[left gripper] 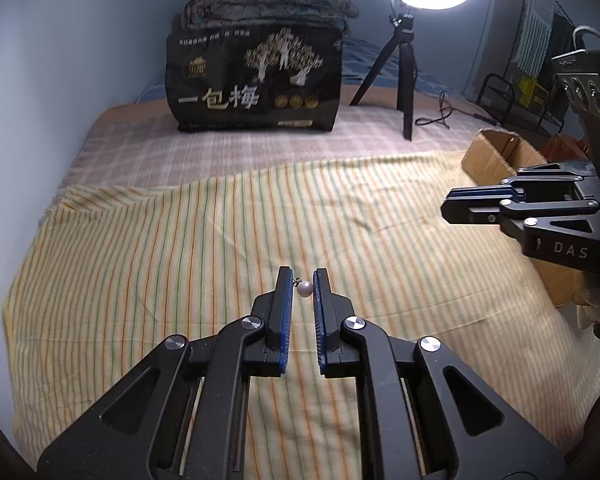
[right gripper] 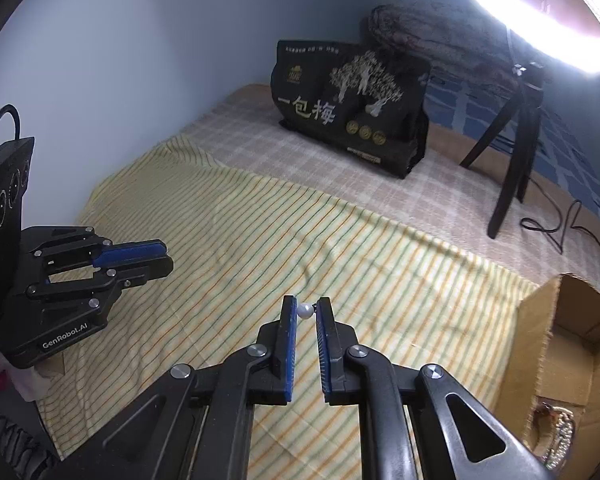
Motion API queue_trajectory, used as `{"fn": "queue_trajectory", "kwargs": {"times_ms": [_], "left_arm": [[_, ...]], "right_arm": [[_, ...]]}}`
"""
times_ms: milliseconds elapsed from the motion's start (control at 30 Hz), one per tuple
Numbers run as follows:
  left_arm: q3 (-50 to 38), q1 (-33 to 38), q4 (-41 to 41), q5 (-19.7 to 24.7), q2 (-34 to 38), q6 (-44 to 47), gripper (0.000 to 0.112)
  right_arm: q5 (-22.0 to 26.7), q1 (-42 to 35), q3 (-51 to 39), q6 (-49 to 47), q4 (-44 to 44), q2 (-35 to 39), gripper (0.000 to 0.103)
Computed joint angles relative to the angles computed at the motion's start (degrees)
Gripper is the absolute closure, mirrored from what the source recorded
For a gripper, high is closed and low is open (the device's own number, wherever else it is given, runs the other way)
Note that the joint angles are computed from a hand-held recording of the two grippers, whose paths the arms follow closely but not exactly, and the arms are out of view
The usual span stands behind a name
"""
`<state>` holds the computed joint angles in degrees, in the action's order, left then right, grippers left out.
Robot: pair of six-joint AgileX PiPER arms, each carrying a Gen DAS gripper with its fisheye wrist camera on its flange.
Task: Organize jewelry
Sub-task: 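Carry the earring with the left tool while the right tool carries its earring to the box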
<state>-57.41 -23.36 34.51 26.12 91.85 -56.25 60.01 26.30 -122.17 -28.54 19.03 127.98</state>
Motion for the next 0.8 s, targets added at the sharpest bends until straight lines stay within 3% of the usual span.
{"fn": "queue_trajectory", "kwargs": {"times_ms": [400, 800], "left_arm": [[-6.95, -8.24, 2.43, 8.2, -2.37, -3.53, 0.104], [-18.62, -15.61, 3.14, 12.9, 3.53, -3.55, 0.104]], "right_arm": [[-4.4, -6.44, 17.83, -6.25, 4.1, -15.55, 0.096], [-3.89, -18.57, 31.26, -12.54, 8.4, -28.29, 0.096]]}}
